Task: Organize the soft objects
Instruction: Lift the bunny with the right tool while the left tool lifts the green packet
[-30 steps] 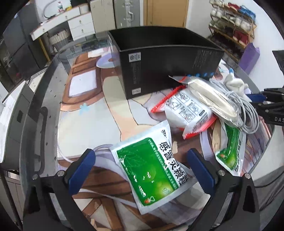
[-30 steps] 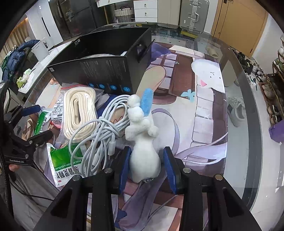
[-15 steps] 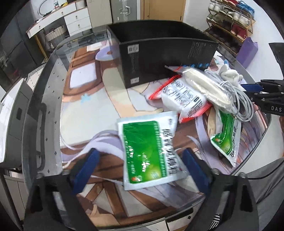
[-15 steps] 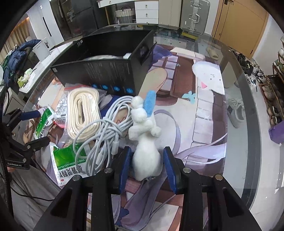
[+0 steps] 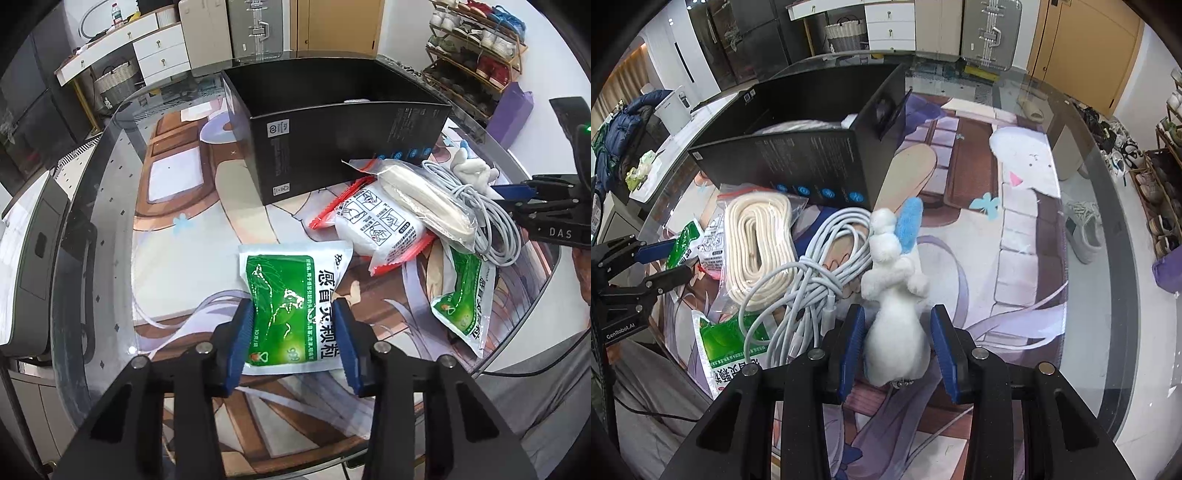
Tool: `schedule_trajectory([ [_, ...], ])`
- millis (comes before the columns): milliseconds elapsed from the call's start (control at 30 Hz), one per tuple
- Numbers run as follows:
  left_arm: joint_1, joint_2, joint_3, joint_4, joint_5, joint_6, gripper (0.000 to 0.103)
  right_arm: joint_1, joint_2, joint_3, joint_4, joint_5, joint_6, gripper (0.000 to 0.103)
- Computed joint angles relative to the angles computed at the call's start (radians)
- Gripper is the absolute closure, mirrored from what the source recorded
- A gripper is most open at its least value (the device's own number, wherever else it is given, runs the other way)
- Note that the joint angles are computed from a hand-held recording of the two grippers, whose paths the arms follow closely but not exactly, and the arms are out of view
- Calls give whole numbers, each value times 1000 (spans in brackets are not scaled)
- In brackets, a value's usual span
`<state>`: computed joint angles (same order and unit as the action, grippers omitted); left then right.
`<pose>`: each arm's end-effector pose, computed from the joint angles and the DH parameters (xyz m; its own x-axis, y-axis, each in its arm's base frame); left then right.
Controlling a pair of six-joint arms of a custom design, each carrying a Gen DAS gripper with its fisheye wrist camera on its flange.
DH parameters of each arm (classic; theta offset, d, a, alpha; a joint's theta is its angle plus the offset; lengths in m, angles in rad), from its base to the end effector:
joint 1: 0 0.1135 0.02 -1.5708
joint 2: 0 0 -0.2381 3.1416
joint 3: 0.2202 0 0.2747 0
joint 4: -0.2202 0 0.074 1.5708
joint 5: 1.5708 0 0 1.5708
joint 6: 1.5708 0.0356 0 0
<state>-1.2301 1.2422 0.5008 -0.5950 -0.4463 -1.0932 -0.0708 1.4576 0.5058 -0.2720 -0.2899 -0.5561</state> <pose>0.0833 -0.1891 0.0989 -0.8747 0.0698 -0.4796 0.0868 0.9961 -0.0133 0.2344 -0.0064 0.0649 -0.7813 -0.4517 -0.4307 -0.5199 0.8528 0.0488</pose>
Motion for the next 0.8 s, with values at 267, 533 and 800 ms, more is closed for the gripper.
schedule_trajectory([
  [267,-16,-1,13,-11,-13,-4,66,18,-37,-18,-26,10,-39,73],
  [533,-29,-23,22,-32,-41,-5,68,-6,-120,-20,-83,-26,-55,73],
  [800,-53,-74,35,-77,-76,-20,68,-7,-208,-34,-146,-50,-71,74],
])
